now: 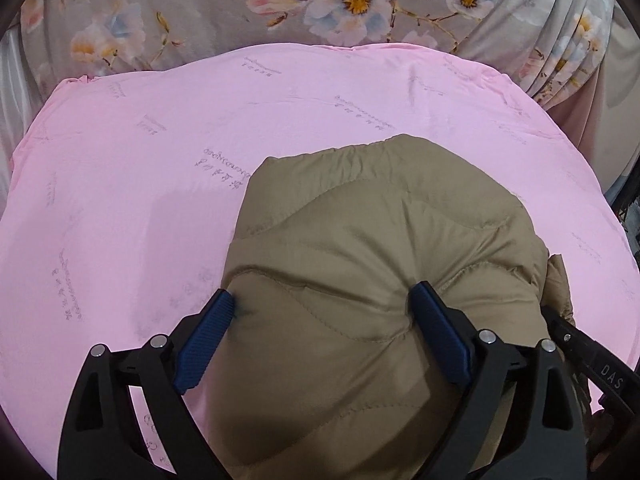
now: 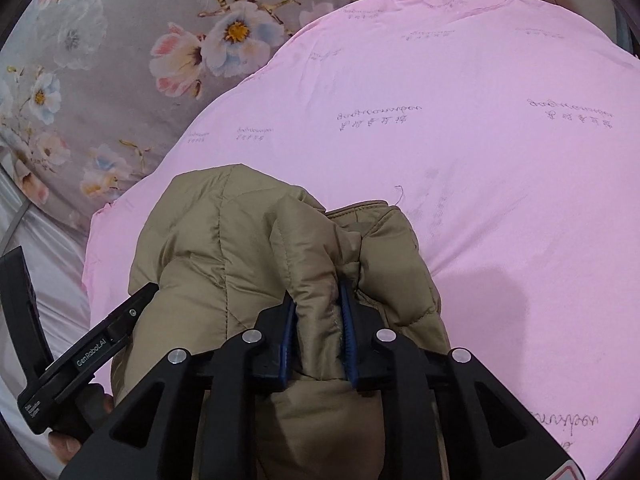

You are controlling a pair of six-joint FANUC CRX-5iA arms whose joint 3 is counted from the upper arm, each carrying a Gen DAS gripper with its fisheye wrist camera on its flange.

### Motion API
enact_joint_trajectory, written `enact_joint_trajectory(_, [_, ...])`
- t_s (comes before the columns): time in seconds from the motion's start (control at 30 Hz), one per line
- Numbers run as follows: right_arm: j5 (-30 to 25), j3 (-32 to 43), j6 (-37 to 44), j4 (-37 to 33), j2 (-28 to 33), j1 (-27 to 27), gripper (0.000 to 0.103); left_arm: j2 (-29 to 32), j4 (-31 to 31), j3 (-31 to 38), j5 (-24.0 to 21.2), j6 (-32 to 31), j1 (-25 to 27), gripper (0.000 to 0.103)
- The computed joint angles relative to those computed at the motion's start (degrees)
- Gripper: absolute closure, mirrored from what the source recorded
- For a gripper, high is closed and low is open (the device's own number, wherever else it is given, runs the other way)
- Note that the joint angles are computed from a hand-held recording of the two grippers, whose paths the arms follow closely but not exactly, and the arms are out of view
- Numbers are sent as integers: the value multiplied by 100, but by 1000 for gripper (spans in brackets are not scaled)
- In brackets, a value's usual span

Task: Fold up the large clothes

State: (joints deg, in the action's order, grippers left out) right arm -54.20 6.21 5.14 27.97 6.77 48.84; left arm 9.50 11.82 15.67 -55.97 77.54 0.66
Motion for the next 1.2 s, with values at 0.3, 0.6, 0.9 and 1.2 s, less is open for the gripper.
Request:
enact_joint_trajectory(0.3, [-32,-76,-130,412,137,94,85,28,-180,-94,305,212,-62,8])
enact_joint_trajectory(0.6, [-93,-919,5,-408,-1204,519,25,-348,2288,-1017,-931,-1380,1320,5])
enact_joint_trajectory(0.9, [1649,-1604,695,-2375,-1701,355,22,-355,3631,-2046,-2533,-2043,1894,5])
enact_joint_trajectory(1.2, [3033,-1507,1327,-2779,-1231,10,48,-495,3750,-2167,-1819,-2371,1472,7])
